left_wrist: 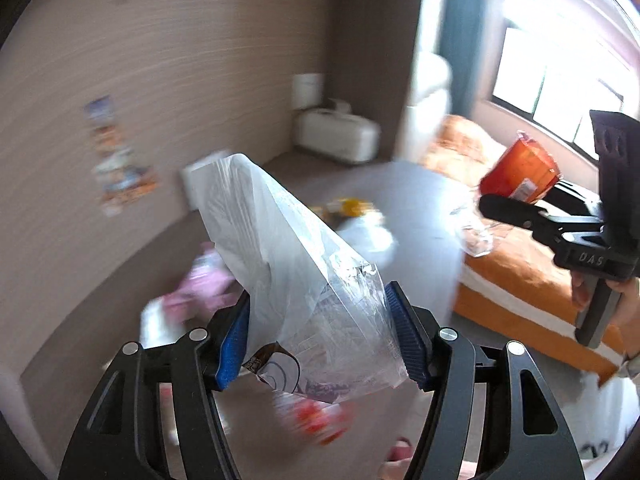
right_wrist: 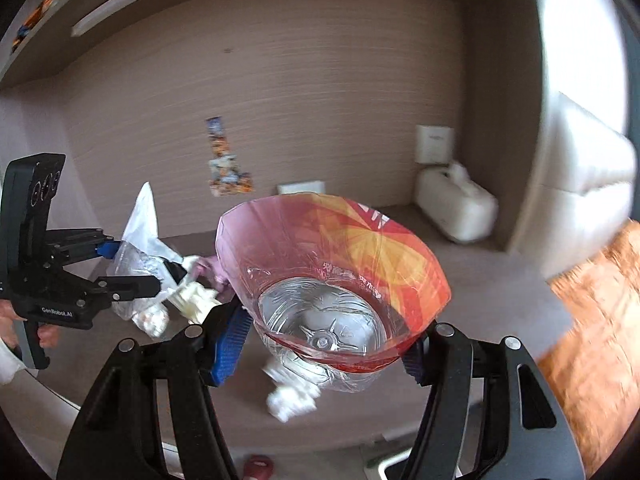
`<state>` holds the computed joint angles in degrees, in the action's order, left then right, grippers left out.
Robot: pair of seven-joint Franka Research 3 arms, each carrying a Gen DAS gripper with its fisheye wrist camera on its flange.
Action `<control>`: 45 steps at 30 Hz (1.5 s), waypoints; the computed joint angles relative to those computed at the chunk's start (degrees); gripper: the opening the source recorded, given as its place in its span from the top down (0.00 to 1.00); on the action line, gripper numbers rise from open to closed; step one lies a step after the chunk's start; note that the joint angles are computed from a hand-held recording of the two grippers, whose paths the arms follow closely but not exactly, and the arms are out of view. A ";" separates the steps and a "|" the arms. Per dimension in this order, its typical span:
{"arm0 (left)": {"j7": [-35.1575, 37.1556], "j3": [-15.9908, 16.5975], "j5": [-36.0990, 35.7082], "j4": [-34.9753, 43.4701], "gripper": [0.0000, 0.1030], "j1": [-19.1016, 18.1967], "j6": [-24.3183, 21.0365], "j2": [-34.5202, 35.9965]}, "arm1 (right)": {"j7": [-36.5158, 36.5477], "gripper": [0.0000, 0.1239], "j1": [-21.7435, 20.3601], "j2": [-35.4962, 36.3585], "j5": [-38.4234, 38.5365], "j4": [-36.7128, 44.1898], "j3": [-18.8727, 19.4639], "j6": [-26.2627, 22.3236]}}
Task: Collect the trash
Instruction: 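Carry both items to the white bin and open both tools to drop them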
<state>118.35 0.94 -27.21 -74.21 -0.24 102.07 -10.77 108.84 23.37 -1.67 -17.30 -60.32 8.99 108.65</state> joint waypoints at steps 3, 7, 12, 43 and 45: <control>0.48 -2.15 -1.41 0.40 0.39 -2.21 -0.81 1.18 | 2.62 0.48 -1.93 -6.51 -0.78 -7.61 -0.70 -0.39; 0.62 -5.24 -2.63 -1.23 0.39 -5.36 -1.39 1.84 | 4.49 0.48 -6.30 -13.87 0.11 -16.43 -0.86 -1.20; 0.48 -8.65 -3.00 -4.71 0.39 -9.40 -1.29 2.78 | 4.84 0.48 -10.99 -22.07 2.92 -27.16 -1.90 -1.12; 6.09 -19.64 0.72 -36.10 0.05 -19.53 32.88 19.68 | -8.09 0.21 -28.94 -40.85 23.48 -90.83 -9.23 32.88; 5.65 -20.08 2.52 -36.43 0.05 -19.58 34.57 20.75 | -7.83 0.21 -29.70 -40.99 23.56 -92.19 -8.81 33.52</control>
